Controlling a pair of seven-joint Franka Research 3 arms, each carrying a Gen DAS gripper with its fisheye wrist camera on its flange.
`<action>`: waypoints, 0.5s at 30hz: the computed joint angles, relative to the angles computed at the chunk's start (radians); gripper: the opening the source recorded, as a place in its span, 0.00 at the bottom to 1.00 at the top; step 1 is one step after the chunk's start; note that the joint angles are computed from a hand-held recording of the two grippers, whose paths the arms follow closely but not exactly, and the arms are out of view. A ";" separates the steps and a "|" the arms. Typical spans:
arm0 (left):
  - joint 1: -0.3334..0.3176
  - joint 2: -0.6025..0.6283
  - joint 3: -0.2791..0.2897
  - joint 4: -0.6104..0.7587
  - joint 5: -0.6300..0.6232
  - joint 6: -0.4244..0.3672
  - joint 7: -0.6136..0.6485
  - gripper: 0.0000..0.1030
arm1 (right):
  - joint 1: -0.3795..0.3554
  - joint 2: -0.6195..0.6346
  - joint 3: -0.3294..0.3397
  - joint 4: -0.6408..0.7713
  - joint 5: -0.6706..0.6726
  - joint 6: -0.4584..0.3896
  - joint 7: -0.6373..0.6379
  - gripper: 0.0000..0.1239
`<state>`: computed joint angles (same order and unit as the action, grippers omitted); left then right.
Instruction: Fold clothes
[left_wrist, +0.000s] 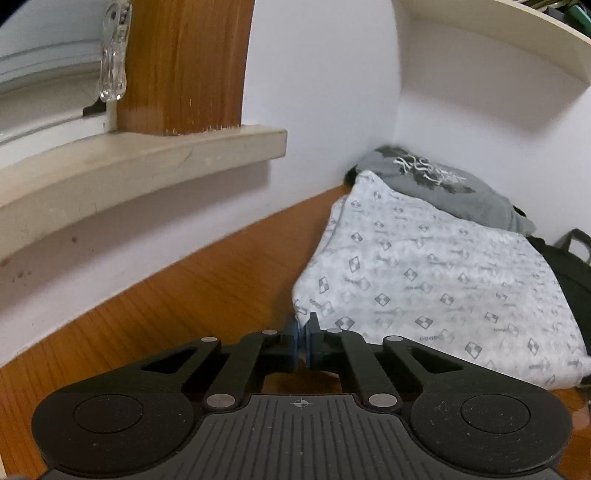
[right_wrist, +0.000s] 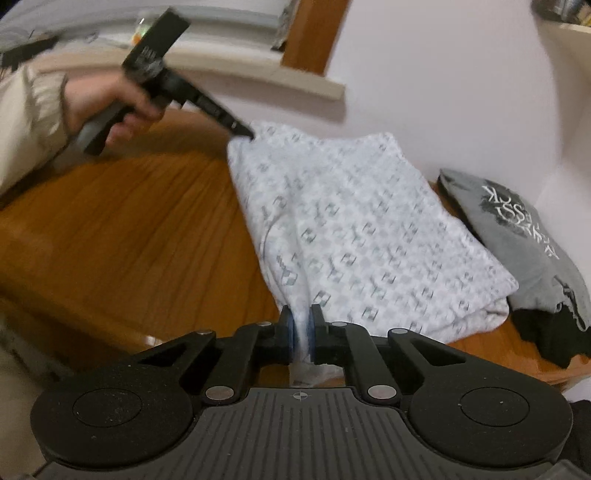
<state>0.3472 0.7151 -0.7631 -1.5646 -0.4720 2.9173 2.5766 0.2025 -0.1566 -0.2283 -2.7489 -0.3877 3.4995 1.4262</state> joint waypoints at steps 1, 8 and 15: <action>0.003 -0.003 -0.003 0.002 0.000 -0.009 -0.001 0.05 | -0.001 -0.007 -0.004 -0.001 -0.008 -0.007 -0.002 0.07; 0.028 -0.047 -0.022 -0.022 -0.032 0.022 0.028 0.17 | 0.157 -0.100 -0.231 -0.015 -0.115 -0.016 0.044 0.21; 0.150 -0.071 -0.216 -0.141 -0.068 -0.001 0.207 0.17 | 0.166 0.019 -0.216 0.047 -0.159 0.073 0.114 0.25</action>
